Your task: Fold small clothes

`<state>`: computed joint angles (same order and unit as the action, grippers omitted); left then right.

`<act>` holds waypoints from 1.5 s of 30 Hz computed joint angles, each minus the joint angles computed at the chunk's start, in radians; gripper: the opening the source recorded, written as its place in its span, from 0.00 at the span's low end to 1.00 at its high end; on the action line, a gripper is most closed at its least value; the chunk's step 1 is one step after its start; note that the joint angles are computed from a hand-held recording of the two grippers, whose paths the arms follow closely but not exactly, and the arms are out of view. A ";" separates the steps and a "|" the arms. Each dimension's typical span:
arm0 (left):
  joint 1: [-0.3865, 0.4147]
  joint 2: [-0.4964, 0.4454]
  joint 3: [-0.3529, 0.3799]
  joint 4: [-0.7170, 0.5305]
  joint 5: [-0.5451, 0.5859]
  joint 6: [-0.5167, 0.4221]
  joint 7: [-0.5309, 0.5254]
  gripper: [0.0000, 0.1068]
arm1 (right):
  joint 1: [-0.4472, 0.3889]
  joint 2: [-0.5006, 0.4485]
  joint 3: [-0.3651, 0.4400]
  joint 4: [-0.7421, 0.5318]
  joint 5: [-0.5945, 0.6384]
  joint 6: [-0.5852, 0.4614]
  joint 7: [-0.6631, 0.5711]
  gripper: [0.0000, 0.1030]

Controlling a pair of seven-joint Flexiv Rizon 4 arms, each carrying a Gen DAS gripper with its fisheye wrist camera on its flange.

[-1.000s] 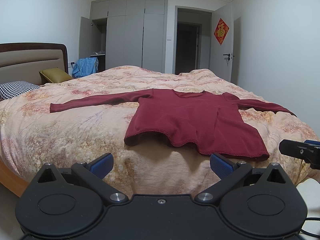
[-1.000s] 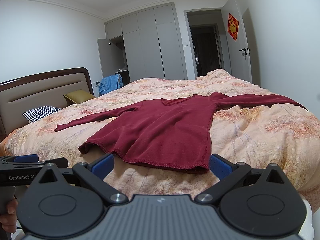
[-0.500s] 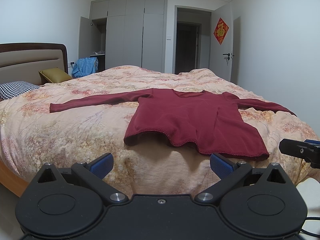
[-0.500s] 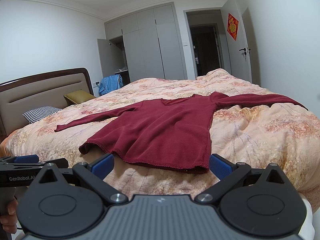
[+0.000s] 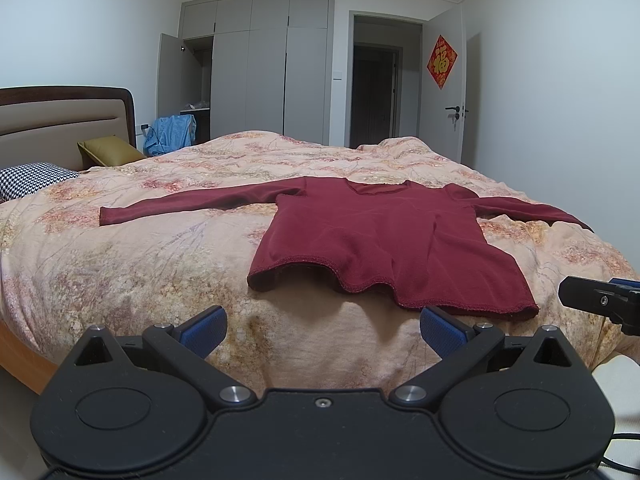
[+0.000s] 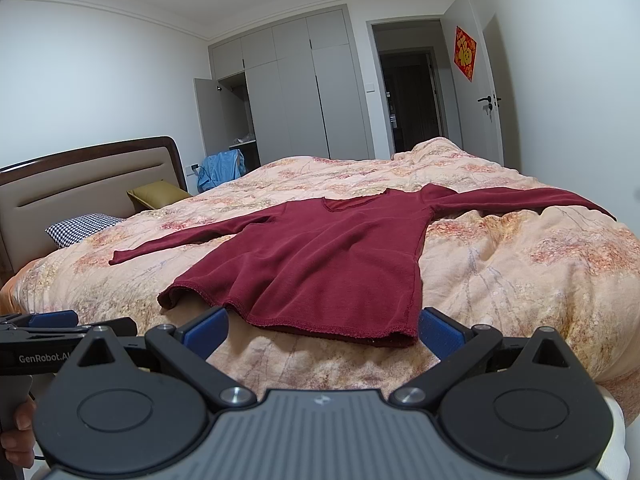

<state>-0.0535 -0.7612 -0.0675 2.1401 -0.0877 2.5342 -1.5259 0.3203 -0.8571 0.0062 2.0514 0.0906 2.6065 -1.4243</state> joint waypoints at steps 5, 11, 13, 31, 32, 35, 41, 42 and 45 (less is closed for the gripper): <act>-0.002 0.002 0.001 0.002 -0.002 -0.002 0.001 0.96 | 0.008 0.000 0.001 0.005 0.010 0.001 -0.005 1.00; -0.004 0.014 0.011 0.005 -0.012 -0.030 0.020 0.96 | 0.012 0.007 0.001 0.007 0.019 -0.007 -0.006 1.00; -0.028 0.028 0.019 -0.007 -0.063 -0.073 0.047 0.96 | 0.009 0.015 -0.002 -0.006 0.030 -0.047 0.008 1.00; -0.128 0.007 0.085 -0.372 -0.258 -0.462 0.242 0.96 | -0.168 -0.051 -0.051 -0.340 -0.077 -0.291 0.205 1.00; -0.147 -0.007 0.105 -0.410 -0.279 -0.488 0.265 0.96 | -0.168 -0.063 -0.061 -0.366 -0.068 -0.315 0.216 1.00; -0.193 -0.056 0.156 -0.530 -0.330 -0.568 0.325 0.96 | -0.108 -0.112 -0.153 -0.463 0.052 -0.386 0.211 1.00; -0.207 -0.167 0.185 -0.786 -0.360 -0.734 0.340 0.96 | -0.127 -0.221 -0.210 -0.660 0.149 -0.452 0.247 1.00; -0.207 -0.191 0.188 -0.834 -0.355 -0.765 0.333 0.96 | -0.147 -0.238 -0.199 -0.694 0.147 -0.463 0.270 1.00; -0.224 -0.276 0.237 -0.995 -0.347 -0.870 0.295 0.96 | -0.211 -0.286 -0.158 -0.775 0.102 -0.476 0.339 1.00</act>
